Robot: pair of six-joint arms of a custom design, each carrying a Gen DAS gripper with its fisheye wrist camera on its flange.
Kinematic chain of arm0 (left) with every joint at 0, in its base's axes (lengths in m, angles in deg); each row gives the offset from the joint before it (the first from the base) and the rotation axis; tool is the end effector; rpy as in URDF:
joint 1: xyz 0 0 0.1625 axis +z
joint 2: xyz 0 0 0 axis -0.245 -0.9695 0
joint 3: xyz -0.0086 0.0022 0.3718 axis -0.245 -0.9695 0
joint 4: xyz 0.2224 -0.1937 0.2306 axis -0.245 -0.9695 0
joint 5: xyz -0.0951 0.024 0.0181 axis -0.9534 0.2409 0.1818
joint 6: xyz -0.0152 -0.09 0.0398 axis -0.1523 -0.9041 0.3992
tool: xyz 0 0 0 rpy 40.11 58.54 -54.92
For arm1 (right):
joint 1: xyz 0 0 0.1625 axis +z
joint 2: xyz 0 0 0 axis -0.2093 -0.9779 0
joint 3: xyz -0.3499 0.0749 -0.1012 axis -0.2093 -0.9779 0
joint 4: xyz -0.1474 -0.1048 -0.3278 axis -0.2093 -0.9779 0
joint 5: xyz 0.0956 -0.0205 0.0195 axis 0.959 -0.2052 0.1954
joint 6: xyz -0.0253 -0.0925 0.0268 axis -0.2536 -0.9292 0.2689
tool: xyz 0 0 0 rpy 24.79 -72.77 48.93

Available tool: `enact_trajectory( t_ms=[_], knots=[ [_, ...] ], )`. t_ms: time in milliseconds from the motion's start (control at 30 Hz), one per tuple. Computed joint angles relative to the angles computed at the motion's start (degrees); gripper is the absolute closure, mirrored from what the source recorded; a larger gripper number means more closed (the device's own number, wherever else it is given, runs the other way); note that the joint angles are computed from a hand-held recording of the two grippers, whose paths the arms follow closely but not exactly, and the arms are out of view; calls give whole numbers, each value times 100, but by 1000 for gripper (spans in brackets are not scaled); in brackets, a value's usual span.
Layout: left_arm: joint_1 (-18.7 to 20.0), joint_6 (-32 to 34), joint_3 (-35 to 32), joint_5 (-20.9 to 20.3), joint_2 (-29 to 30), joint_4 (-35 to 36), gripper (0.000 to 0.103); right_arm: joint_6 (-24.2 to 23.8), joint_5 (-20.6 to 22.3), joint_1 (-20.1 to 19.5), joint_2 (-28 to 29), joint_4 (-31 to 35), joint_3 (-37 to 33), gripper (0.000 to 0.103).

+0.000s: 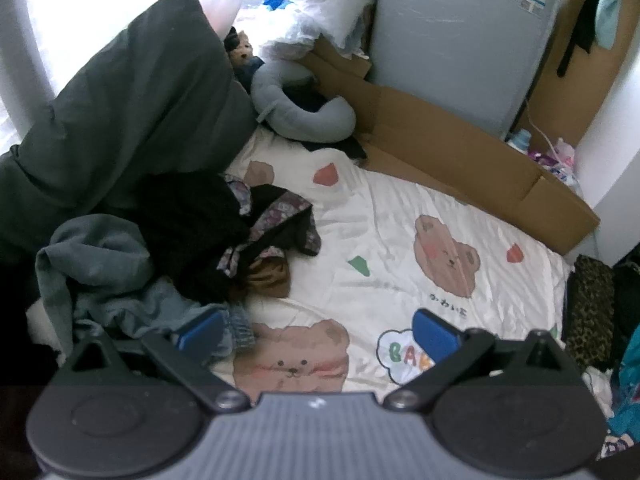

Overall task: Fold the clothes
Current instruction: 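Move the left tool toward the clothes pile and the black jacket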

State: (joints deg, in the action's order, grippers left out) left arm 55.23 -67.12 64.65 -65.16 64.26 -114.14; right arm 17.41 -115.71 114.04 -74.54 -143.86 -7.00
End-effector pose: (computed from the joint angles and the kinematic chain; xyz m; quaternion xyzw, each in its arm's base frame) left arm -0.4500 -0.6680 0.3030 0.1324 0.9005 -0.2483 0.3315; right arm 0.2024 -0.6311 0.5474 0.0027 -0.8997 0.3036 0.3138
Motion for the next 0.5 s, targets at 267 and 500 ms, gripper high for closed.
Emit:
enact_trajectory(
  t_ms=[267, 500],
  knots=[
    [206, 130, 766, 89, -314, -750, 6, -266, 63, -195, 447, -239, -400, 3],
    [406, 48, 934, 9, -345, -933, 6, -277, 381, -323, 930, 258, -1139, 3]
  ],
)
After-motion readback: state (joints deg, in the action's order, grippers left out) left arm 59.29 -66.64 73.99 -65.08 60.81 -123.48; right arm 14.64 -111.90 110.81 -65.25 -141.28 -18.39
